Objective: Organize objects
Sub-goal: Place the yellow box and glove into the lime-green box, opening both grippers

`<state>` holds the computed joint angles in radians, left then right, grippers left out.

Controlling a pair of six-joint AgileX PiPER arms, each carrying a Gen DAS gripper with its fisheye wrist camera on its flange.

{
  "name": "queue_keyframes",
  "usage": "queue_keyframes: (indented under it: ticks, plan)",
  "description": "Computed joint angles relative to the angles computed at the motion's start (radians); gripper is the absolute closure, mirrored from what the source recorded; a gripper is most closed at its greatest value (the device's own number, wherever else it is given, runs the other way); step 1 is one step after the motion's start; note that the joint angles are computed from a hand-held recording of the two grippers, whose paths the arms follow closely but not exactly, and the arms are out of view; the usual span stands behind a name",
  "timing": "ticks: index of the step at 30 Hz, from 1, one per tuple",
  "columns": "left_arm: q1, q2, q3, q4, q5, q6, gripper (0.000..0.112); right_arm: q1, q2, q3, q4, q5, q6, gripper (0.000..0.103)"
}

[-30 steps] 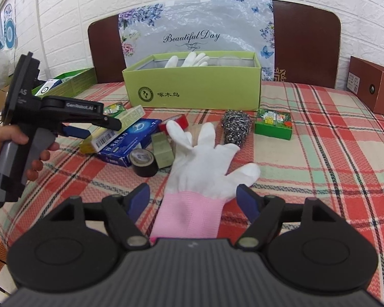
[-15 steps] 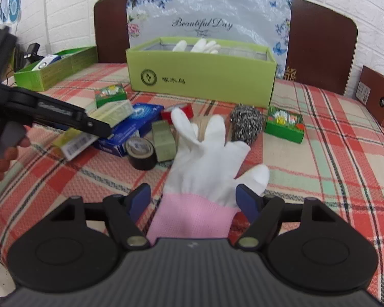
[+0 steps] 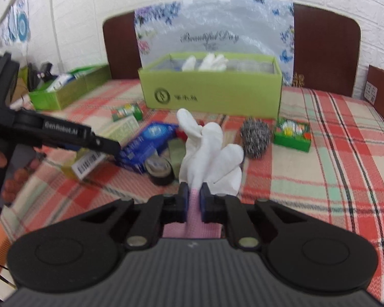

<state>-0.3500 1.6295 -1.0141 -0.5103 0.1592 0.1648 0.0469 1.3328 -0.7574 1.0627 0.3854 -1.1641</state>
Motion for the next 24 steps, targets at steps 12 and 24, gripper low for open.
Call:
queue_keyframes:
  ticks: [12,24]
  plan:
    - [-0.055,0.07,-0.404,0.303,0.058,-0.258,0.044,-0.103,0.108,-0.379,0.068,0.187,0.013,0.094]
    - [0.001,0.488,-1.066,0.475,0.261,-0.433,0.044,0.016,0.492,-0.858,-0.156,0.023,0.221,0.094]
